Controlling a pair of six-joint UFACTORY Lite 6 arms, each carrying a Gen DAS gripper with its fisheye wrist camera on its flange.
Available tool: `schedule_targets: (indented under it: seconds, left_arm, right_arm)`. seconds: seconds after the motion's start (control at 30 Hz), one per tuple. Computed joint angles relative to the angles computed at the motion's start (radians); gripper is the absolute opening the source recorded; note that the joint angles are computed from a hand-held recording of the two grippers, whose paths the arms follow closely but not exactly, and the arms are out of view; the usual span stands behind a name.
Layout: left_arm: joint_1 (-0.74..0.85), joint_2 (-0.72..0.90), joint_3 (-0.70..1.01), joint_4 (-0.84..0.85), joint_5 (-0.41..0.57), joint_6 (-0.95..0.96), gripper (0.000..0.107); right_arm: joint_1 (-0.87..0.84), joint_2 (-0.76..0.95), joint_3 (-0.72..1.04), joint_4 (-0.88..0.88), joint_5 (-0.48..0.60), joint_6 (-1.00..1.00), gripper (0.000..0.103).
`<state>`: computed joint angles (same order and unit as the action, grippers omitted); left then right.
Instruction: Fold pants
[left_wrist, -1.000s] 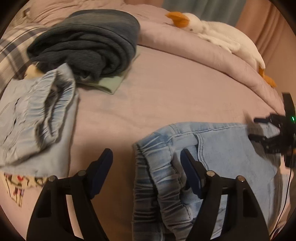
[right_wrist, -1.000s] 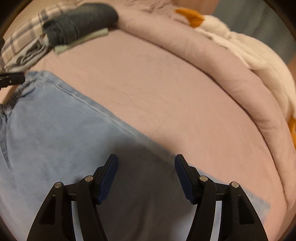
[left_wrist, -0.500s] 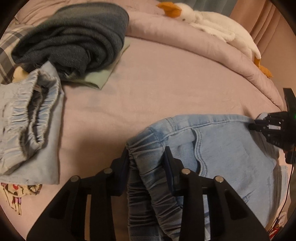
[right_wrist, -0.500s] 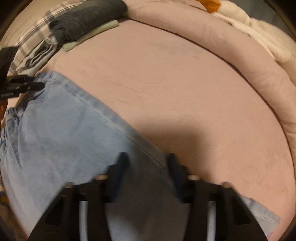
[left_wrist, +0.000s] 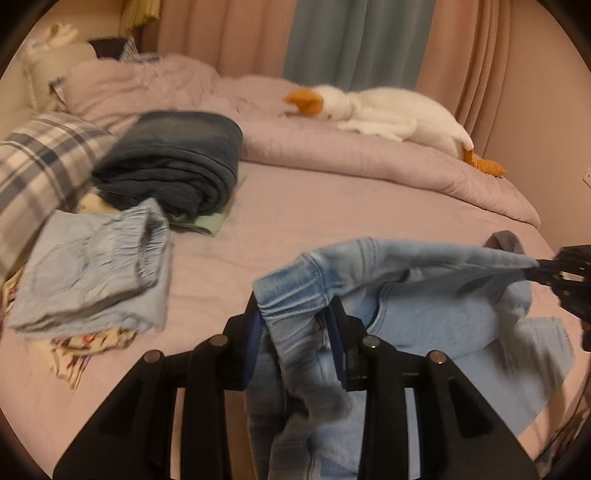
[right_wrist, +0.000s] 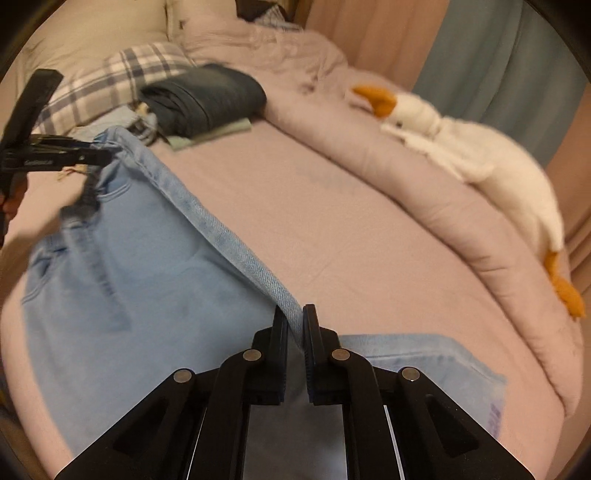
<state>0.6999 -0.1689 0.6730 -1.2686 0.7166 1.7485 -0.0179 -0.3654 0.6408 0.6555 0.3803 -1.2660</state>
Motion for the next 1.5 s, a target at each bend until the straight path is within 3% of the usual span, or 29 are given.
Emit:
schedule_targets:
  seconds: [0.07, 0.13, 0.2, 0.3, 0.4, 0.5, 0.6, 0.77, 1.03, 1.2, 1.37, 1.5]
  left_arm:
    - [0.049, -0.072, -0.09, -0.019, 0.0, 0.046, 0.044]
    - [0.111, -0.135, -0.18, -0.008, -0.022, 0.081, 0.062]
    - [0.228, -0.149, -0.24, 0.057, 0.021, 0.103, 0.063]
    - [0.353, -0.153, -0.303, 0.115, 0.0, 0.128, 0.059]
    - [0.578, 0.028, -0.205, 0.259, 0.2, 0.012, 0.059]
    - [0.673, 0.163, -0.135, 0.304, 0.341, -0.063, 0.058]
    - [0.693, 0.29, -0.085, 0.334, 0.434, -0.165, 0.058]
    - [0.698, 0.401, -0.063, 0.312, 0.478, -0.246, 0.058]
    - [0.762, 0.403, -0.038, 0.345, 0.537, -0.255, 0.058]
    - [0.69, 0.366, -0.071, 0.309, 0.548, -0.259, 0.058]
    - [0.596, 0.293, -0.111, 0.253, 0.513, -0.288, 0.028]
    - [0.548, 0.229, -0.145, 0.232, 0.437, -0.298, 0.023]
  right_arm:
    - [0.005, -0.142, -0.058, -0.06, 0.05, 0.074, 0.009]
    - [0.011, -0.258, -0.114, -0.11, 0.094, 0.113, 0.009]
    - [0.063, -0.335, -0.16, -0.192, 0.102, 0.194, 0.009]
    - [0.105, -0.442, -0.257, -0.288, 0.118, 0.27, 0.009]
    - [0.166, -0.564, -0.391, -0.442, 0.143, 0.435, 0.009]
    - [0.196, -0.609, -0.495, -0.496, 0.144, 0.516, 0.009]
    - [0.2, -0.561, -0.543, -0.498, 0.076, 0.559, 0.009]
    - [0.154, -0.448, -0.496, -0.383, 0.011, 0.48, 0.009]
    - [0.245, -0.481, -0.53, -0.57, -0.013, 0.75, 0.009]
    - [0.298, -0.505, -0.552, -0.68, -0.013, 0.904, 0.009]
    - [0.317, -0.52, -0.565, -0.705, -0.018, 0.955, 0.009]
    - [0.296, -0.515, -0.569, -0.658, -0.031, 0.896, 0.009]
